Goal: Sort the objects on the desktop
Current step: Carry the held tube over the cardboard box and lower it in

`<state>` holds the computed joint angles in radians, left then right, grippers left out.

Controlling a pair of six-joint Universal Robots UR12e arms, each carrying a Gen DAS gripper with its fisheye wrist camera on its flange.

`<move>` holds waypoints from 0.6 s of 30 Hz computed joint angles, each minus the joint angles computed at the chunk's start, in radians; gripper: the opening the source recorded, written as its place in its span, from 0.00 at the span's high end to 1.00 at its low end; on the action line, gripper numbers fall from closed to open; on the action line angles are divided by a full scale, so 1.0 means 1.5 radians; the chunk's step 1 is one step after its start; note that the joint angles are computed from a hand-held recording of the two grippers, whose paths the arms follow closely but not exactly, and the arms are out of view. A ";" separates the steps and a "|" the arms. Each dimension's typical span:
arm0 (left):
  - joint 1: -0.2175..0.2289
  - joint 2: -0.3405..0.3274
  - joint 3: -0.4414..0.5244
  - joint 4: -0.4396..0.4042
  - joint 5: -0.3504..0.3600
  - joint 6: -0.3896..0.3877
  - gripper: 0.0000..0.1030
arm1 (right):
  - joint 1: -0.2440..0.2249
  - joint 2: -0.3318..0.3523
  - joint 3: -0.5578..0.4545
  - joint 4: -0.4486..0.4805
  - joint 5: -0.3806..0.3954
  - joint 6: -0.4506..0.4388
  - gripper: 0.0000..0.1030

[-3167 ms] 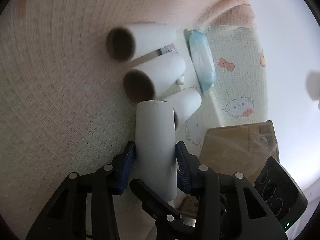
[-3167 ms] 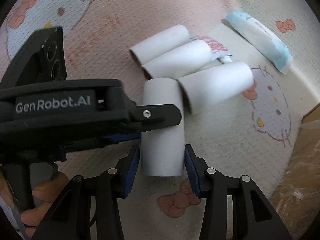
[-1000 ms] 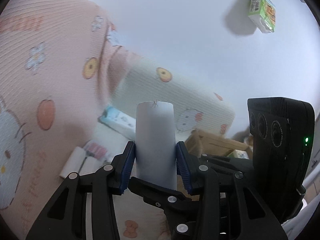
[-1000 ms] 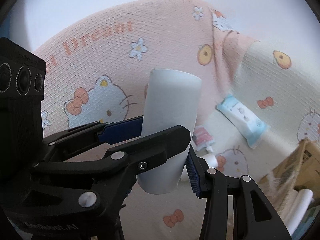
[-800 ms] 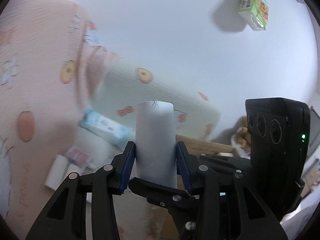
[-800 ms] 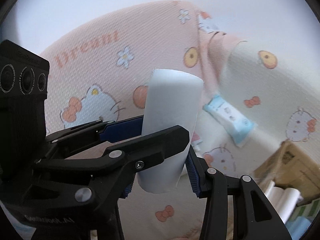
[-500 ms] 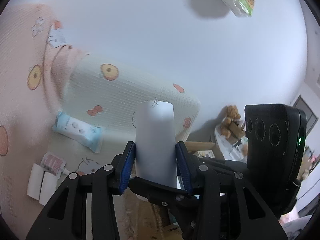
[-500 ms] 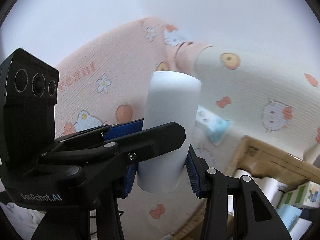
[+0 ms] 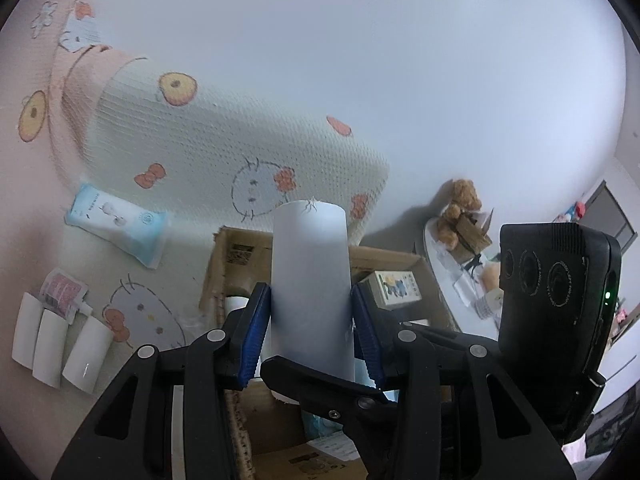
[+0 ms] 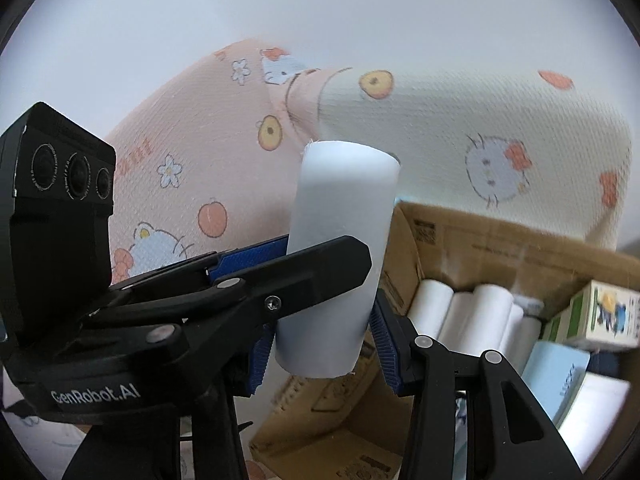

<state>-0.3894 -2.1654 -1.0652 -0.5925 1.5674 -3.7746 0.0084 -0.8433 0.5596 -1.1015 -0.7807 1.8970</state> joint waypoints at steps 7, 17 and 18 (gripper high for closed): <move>-0.004 -0.050 0.095 -0.091 -0.016 0.037 0.55 | -0.008 0.005 0.010 -0.066 -0.007 0.076 0.58; 0.008 -0.090 0.160 -0.196 -0.075 0.014 0.55 | -0.007 0.050 -0.049 -0.058 -0.036 0.154 0.58; 0.009 -0.092 0.164 -0.207 -0.079 0.008 0.55 | -0.006 0.055 -0.055 -0.053 -0.041 0.155 0.58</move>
<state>-0.3758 -2.3041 -0.8194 -0.9027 1.4493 -3.7620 -0.0003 -0.7615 0.4770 -1.1804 -0.8415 2.1298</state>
